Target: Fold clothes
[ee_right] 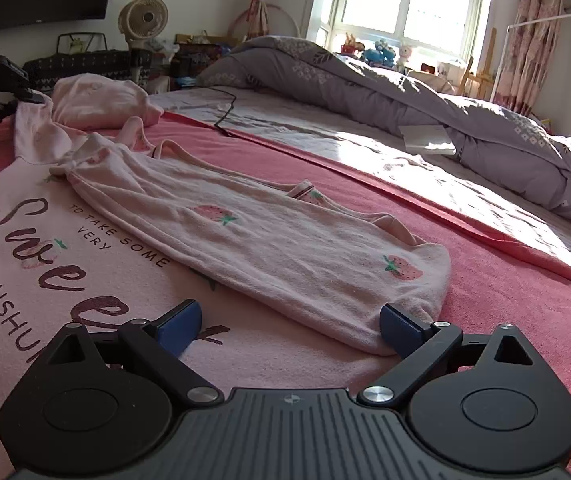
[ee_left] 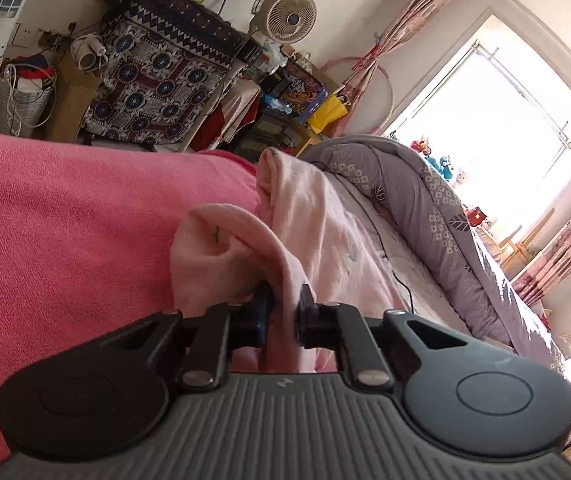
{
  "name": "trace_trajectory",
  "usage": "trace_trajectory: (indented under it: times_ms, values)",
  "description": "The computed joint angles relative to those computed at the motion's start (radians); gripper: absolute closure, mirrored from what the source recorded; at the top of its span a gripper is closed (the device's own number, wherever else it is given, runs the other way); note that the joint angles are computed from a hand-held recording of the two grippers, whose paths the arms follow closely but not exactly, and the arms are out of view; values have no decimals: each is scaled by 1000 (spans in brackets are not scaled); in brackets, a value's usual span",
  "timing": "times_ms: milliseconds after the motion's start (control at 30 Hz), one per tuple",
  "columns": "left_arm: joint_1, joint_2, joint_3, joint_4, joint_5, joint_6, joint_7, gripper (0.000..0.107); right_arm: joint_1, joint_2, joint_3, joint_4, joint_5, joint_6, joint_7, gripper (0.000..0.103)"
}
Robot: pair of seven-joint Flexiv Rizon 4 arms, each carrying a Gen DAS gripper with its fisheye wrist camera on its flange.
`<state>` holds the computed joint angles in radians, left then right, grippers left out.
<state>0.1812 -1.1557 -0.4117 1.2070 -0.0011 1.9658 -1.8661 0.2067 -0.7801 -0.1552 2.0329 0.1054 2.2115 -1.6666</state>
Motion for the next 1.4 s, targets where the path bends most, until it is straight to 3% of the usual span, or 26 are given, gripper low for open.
trace_trajectory:
  times_ms: [67,133,267,300,367,500,600,667,700,833,1267,1400]
  values:
    - [-9,20,11,23,56,99,7,94,-4,1,3,0,-3,-1,2,6]
    - [-3,42,-4,24,202,166,-5,94,-6,1,5,0,-5,-1,3,6]
    - [-167,131,165,37,369,288,198,94,-10,1,10,2,0,14,9,6]
    - [-218,148,208,43,382,270,267,91,-13,0,14,2,7,23,17,6]
    - [-319,168,277,66,398,125,416,76,-19,-1,20,0,28,39,41,6]
    - [-507,159,407,65,273,-248,588,75,-141,5,110,-4,-37,41,171,6]
    - [-581,121,506,47,214,-260,539,71,-187,6,134,1,-89,42,245,6]
    - [-644,120,597,52,163,-243,515,57,-150,8,97,6,-74,34,244,6]
    - [-654,117,616,53,144,-246,519,55,-121,9,71,4,-57,22,235,6]
    - [-648,117,601,79,98,-217,560,54,-55,8,17,2,-9,3,205,5]
    - [-634,109,557,104,-50,-172,721,53,-66,9,27,0,-15,-3,202,4]
    - [-625,106,532,113,-93,-157,768,53,-91,21,52,10,-15,59,219,5]
